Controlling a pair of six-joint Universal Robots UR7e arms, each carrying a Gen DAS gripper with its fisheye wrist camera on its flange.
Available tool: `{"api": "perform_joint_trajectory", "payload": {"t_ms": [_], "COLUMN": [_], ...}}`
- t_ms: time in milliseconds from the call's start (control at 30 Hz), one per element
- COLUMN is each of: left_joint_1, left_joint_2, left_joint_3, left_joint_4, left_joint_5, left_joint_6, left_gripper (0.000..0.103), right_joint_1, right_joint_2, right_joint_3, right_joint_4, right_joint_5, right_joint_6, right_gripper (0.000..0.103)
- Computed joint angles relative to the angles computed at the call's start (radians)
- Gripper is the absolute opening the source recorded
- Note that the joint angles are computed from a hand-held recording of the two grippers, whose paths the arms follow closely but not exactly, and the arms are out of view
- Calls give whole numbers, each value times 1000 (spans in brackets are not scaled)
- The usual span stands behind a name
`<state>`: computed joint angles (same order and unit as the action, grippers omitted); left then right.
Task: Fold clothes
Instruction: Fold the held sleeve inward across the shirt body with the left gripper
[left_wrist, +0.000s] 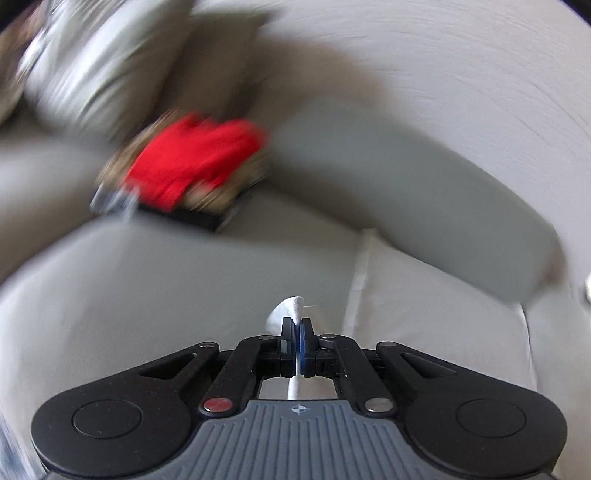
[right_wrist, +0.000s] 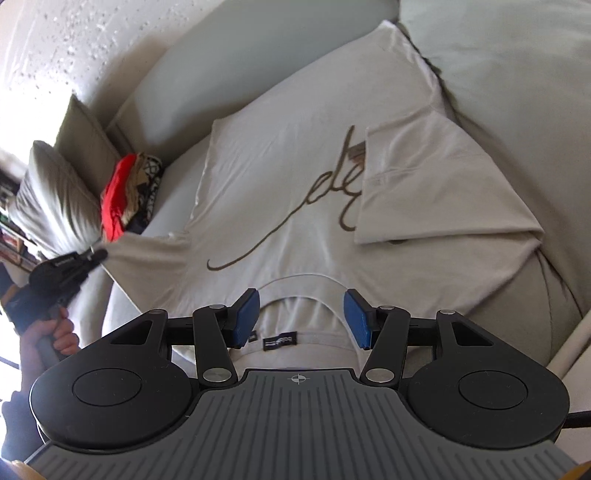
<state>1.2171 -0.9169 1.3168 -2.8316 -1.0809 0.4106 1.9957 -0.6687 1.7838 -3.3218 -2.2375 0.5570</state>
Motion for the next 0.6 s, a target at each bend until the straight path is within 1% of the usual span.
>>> {"api": "perform_joint_trajectory", "payload": {"t_ms": [67, 133, 167, 200, 233, 267, 333, 367, 400, 467, 500, 533, 600], "left_joint_1": [-41, -78, -95, -112, -128, -142, -149, -150, -147, -128, -115, -101, -71], "left_joint_2": [-6, -15, -19, -21, -21, -24, -51, -65, -86, -125, -140, -150, -151], "left_joint_3": [77, 149, 178, 204, 228, 252, 278, 288, 292, 278, 262, 247, 206], "left_joint_4": [-76, -84, -53, -16, 14, 45, 103, 131, 162, 214, 234, 235, 205], "left_joint_5": [-10, -14, 0, 29, 67, 102, 106, 101, 80, 20, -7, -23, -16], "left_joint_6": [197, 346, 400, 439, 462, 465, 392, 350, 289, 159, 101, 48, -82], "left_gripper": [0, 1, 4, 13, 17, 17, 21, 30, 40, 47, 48, 50, 63], "right_joint_1": [-3, -5, -6, -6, -6, -6, -7, -8, -9, -13, -17, -21, -26], "right_joint_2": [-8, -14, -16, -20, -23, -28, -40, -44, -47, -54, -57, -60, -61], "right_joint_3": [17, 30, 36, 40, 43, 49, 65, 72, 79, 92, 98, 104, 111], "right_joint_4": [-22, -42, -47, -47, -46, -47, -54, -58, -64, -73, -77, -82, -91], "right_joint_5": [12, 23, 27, 29, 31, 35, 45, 43, 41, 37, 37, 37, 38], "right_joint_6": [6, 6, 6, 5, 4, -3, -17, -16, -15, -6, 3, 11, 30], "right_gripper": [57, 57, 57, 57, 57, 57, 57, 58, 58, 58, 58, 58, 58]}}
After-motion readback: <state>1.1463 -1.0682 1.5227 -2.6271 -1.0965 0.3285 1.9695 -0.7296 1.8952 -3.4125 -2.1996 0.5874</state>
